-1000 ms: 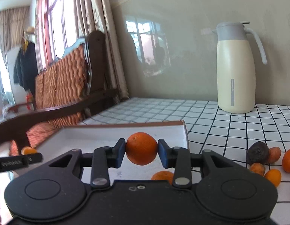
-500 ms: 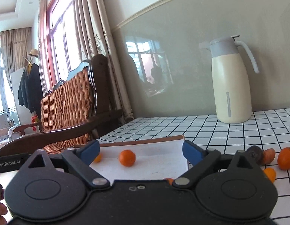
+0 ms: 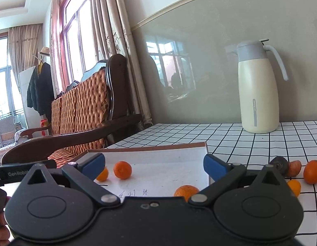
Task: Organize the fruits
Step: 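Open the left tool over the box while the right tool releases its orange, then withdraw both open tools from the box back toward the fruit pile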
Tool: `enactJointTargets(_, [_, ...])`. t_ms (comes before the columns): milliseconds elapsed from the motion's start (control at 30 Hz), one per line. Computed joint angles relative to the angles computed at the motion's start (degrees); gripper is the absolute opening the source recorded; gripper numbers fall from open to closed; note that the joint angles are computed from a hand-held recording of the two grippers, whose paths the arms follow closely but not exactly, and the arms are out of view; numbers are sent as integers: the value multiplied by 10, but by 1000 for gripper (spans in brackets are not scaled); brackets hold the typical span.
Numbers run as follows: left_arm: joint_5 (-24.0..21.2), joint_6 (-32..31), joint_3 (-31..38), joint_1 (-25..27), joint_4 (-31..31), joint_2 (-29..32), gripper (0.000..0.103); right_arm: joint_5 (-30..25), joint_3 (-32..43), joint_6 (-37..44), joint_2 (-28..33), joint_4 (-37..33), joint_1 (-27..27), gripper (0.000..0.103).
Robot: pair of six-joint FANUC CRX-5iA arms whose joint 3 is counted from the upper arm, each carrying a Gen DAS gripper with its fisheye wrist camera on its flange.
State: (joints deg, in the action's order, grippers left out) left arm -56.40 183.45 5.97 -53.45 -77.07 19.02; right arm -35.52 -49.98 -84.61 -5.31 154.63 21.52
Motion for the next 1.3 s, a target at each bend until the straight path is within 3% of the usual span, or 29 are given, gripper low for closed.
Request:
enactJointTargets(300, [-13, 12, 3, -13, -11, 2, 103, 21, -4, -25, -24, 54, -18, 97])
enactJointTargets(567, [-8, 26, -5, -27, -25, -5, 103, 2, -20, -24, -42, 67, -20, 97])
enactJointTargets(1067, [34, -19, 17, -64, -44, 11, 103, 26, -75, 17, -117, 13, -36, 97])
enactJointTargets(1300, [58, -48, 35, -74, -32, 21, 103, 29, -111, 104, -155, -88, -18, 97])
